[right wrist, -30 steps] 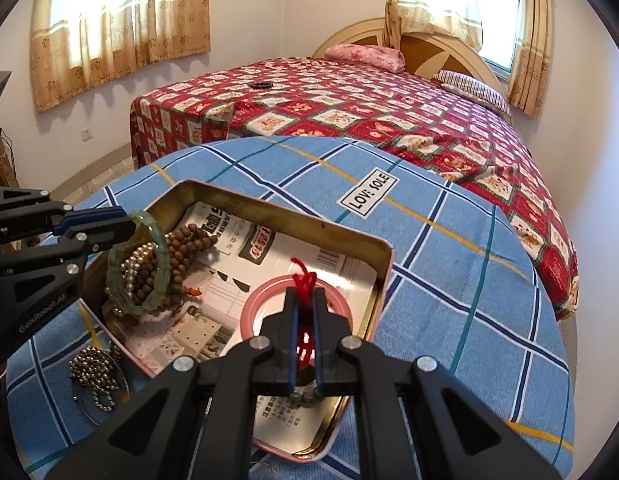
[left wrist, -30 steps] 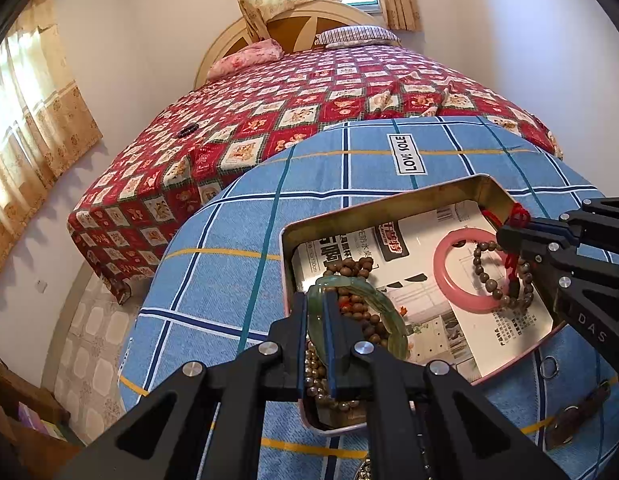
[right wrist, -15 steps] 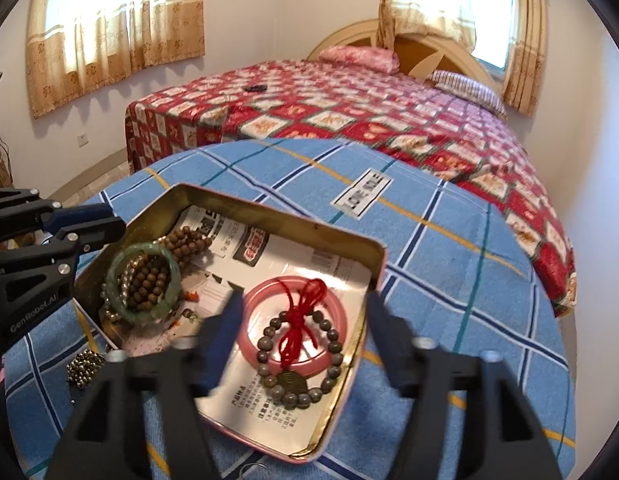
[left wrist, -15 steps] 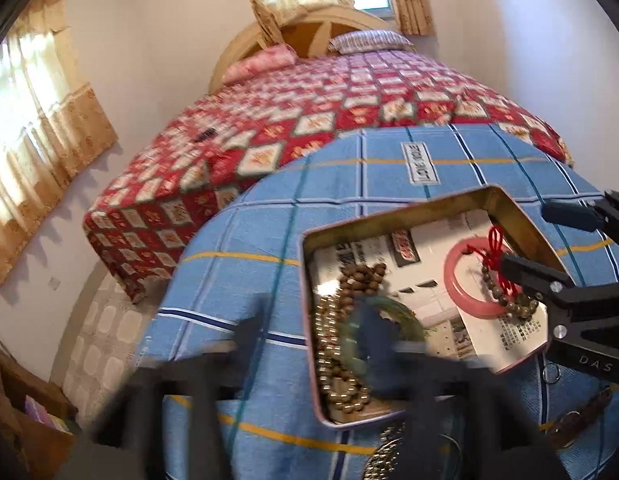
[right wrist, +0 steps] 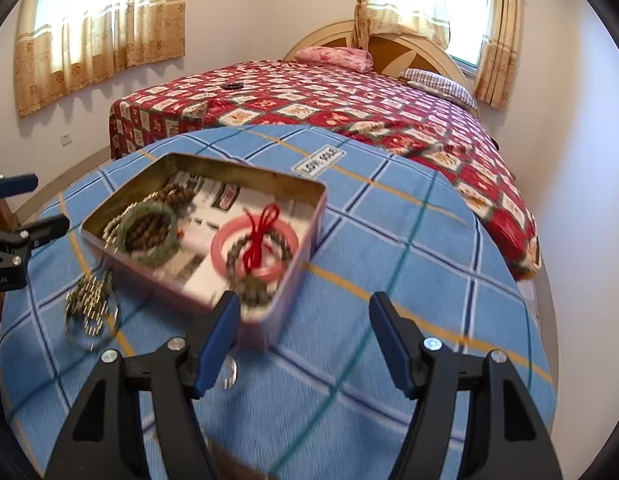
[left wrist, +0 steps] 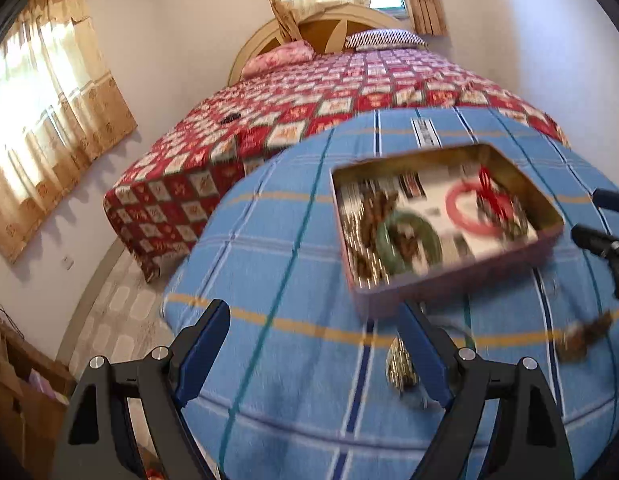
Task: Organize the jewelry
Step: 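Move both tools back toward the silver hoop and brown leather watch, then grasp the silver hoop with the left tool while the right tool grasps the brown watch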
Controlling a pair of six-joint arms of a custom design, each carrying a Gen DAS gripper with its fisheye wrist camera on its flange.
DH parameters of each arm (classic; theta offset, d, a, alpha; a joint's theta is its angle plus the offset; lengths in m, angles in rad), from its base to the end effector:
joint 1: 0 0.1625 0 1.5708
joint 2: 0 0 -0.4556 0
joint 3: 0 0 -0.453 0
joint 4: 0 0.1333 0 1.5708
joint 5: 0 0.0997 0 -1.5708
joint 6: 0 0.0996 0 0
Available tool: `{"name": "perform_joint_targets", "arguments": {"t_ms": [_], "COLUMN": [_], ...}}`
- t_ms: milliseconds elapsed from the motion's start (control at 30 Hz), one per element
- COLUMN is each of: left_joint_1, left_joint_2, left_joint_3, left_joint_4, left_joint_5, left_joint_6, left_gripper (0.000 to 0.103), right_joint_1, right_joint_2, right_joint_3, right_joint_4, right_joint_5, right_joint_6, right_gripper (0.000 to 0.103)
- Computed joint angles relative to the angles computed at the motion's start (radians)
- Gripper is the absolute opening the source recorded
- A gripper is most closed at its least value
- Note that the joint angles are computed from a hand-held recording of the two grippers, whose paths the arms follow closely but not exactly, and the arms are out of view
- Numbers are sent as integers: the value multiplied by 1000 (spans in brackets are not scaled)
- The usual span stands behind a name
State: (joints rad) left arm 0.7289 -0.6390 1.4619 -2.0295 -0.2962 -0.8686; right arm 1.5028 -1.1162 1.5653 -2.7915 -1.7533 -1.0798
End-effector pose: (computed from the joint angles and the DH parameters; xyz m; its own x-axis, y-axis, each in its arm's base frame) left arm -0.4121 -0.6744 0.0394 -0.4935 -0.1879 -0.8492 0.4958 0.7414 -0.4522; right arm 0.0641 -0.7540 0.3745 -0.5015 -0.5396 0.6762 -0.8347 0.5075 -0.2140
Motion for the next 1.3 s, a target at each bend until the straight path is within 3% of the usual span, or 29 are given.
{"name": "perform_joint_targets", "arguments": {"t_ms": [133,200,267,433,533,633,767,800,833,933,1067,1133,1200,1233,1300], "left_joint_1": [-10,-10,-9,3,6,10,20,21,23,29,29,30,30,30,30], "left_joint_2": [4,15,34,50,58,56,41,40,38,23,18,14,11,10,5], "left_joint_3": [13,10,-19,-40,-42,-41,-28,-37,-40,-16,0,12,23,28,46], "left_joint_4": [67,46,137,209,214,232,234,295,321,248,202,160,121,94,-23], "left_joint_5": [-35,-55,-43,-81,-86,-81,-78,-68,-62,-73,-69,-72,-75,-81,-118], "left_joint_6": [-107,-103,-164,-245,-237,-247,-254,-297,-315,-265,-231,-207,-180,-156,-63], "left_gripper": [85,85,85,85,85,85,86,86,86,86,86,86,84,81,60], "right_joint_1": [-20,-30,-35,-41,-41,-49,-57,-58,-56,-57,-53,-53,-52,-51,-51], "right_joint_2": [-40,-61,-81,-117,-103,-84,-72,-69,-67,-72,-79,-78,-72,-67,-59], "right_joint_3": [54,75,101,143,146,131,104,94,87,86,102,101,101,98,79], "right_joint_4": [-3,17,21,87,77,66,61,74,88,109,108,112,95,96,145], "right_joint_5": [-4,2,10,38,12,-4,-13,-22,-36,-38,-28,-20,-7,-6,-5], "right_joint_6": [-5,2,-4,-81,-113,-104,-33,-16,-6,-4,-28,-25,-32,-37,-19], "right_gripper": [70,70,70,74,74,74,74,67,53,42,42,55,56,56,50]}}
